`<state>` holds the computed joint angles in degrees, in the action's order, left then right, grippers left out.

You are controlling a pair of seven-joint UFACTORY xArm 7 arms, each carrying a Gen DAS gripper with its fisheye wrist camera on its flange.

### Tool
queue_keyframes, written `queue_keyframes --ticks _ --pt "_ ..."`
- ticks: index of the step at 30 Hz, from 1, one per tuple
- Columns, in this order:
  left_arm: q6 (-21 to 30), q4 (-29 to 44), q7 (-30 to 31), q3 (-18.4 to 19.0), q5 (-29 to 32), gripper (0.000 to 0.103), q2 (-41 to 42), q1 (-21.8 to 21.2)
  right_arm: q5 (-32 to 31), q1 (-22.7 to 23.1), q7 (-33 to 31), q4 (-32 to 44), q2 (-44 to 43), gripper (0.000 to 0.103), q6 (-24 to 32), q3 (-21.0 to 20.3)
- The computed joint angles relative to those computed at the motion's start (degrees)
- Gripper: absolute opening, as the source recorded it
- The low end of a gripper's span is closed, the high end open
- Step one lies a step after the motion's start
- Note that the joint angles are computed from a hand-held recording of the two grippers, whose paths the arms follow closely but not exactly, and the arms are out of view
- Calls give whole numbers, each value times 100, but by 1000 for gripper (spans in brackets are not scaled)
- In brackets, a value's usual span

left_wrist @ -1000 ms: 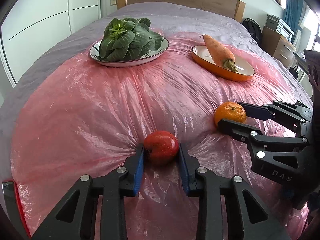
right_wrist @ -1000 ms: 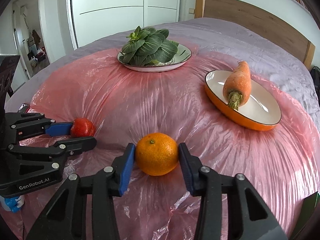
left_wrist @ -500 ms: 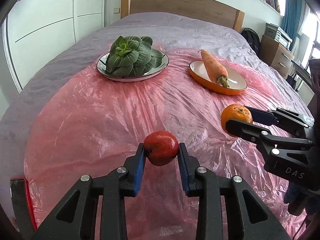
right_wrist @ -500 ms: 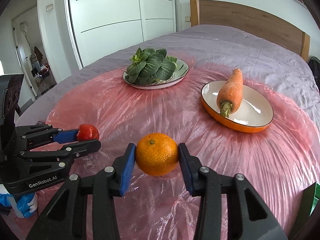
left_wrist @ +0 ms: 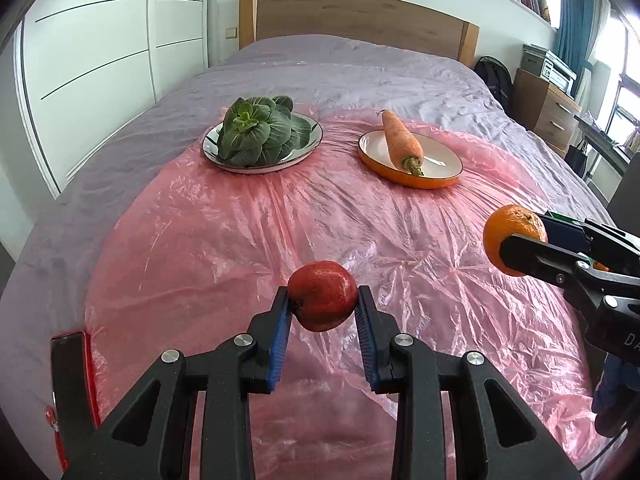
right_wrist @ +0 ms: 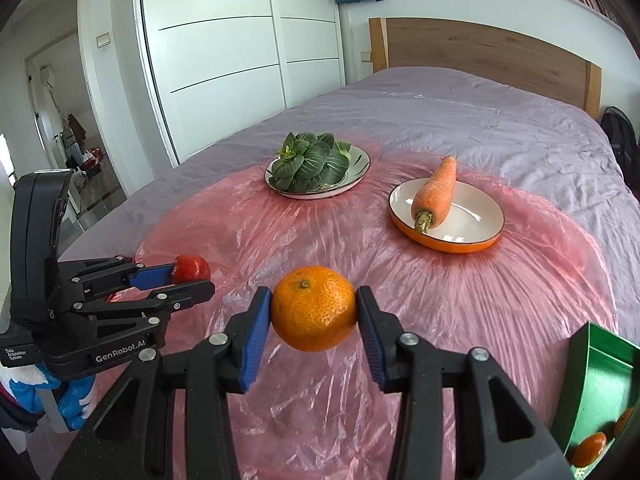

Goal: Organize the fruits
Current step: 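Lift the red apple and orange and carry them over the green tray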

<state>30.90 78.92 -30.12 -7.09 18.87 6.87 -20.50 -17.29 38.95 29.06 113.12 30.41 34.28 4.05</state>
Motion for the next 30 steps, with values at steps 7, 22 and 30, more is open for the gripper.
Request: queue_keyframes --ticks 7,22,30 --pt "228 -180 -127 -189 31 27 -351 -145 -447 -28 858 -1801 -1360 73 -343 38" --pt "781 403 -373 -693 246 27 -119 -981 -1067 -994 2190 -4628 -4000 73 17 840" --pt "1014 1465 -299 -654 289 27 688 -1717 -714 -1658 2078 -5732 -5240 73 259 1042"
